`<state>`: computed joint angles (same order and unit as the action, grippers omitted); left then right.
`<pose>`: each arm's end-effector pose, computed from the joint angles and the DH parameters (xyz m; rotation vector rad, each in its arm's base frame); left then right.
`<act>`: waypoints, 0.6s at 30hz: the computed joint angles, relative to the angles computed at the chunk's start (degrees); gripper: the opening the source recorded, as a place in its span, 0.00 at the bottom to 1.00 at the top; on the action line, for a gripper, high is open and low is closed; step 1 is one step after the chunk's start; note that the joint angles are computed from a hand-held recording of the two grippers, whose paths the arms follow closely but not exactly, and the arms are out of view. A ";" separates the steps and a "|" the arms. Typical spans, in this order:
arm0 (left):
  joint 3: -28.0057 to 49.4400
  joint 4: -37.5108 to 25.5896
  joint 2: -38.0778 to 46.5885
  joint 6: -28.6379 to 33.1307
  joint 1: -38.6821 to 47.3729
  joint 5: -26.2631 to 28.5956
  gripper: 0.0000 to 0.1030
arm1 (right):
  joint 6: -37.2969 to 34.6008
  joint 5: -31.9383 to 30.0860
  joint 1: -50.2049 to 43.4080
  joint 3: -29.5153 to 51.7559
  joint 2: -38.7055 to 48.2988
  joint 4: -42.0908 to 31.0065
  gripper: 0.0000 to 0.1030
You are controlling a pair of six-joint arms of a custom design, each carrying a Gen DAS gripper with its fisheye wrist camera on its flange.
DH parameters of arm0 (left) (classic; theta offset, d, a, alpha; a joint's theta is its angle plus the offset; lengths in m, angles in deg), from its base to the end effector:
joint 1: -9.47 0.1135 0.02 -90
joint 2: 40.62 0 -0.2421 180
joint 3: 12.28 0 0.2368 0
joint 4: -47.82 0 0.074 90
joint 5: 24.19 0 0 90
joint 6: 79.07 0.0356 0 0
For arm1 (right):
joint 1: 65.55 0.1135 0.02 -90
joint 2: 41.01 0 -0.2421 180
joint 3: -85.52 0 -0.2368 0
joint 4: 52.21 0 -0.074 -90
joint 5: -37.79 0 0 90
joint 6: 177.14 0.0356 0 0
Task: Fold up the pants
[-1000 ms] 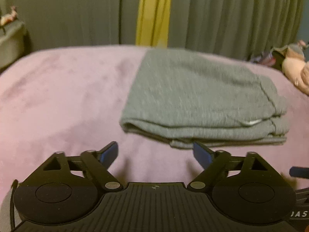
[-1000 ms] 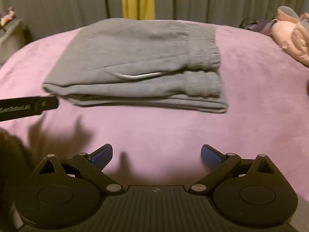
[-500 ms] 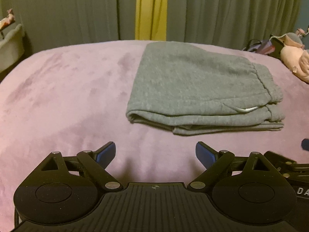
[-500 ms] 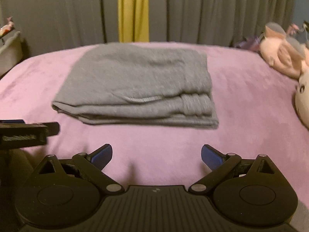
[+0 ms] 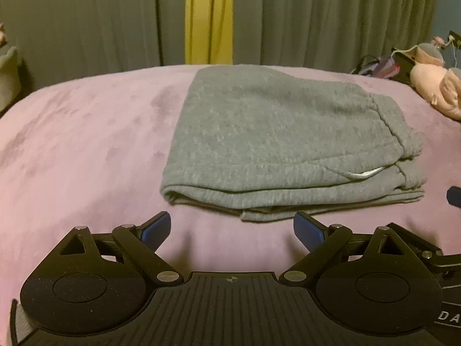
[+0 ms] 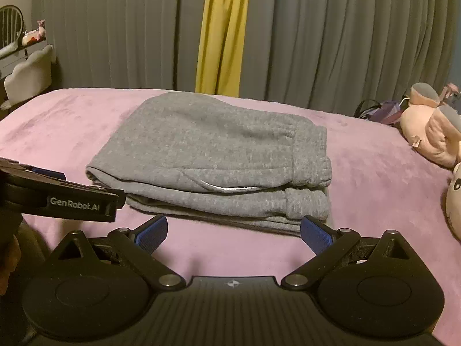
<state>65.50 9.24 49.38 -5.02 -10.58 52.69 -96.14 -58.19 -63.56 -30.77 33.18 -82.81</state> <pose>0.3035 -0.1022 0.2213 -0.0125 2.4260 -0.0016 0.2691 0.0131 0.2315 -0.2726 2.2673 0.0555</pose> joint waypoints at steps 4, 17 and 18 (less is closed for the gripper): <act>-0.23 1.52 1.66 -1.45 1.05 2.61 0.93 | 0.82 -1.71 -1.29 -1.49 1.54 4.76 0.96; 2.89 -0.59 6.07 -1.07 0.24 2.08 0.93 | 4.10 -0.88 -2.56 2.62 8.53 2.28 0.96; 2.90 -0.72 6.04 -1.31 0.30 2.08 0.93 | 4.27 -0.79 -2.61 2.59 8.51 2.35 0.96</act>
<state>68.40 8.52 55.42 -6.33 -10.28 54.77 -91.87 -58.97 -66.17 -28.18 41.68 -80.46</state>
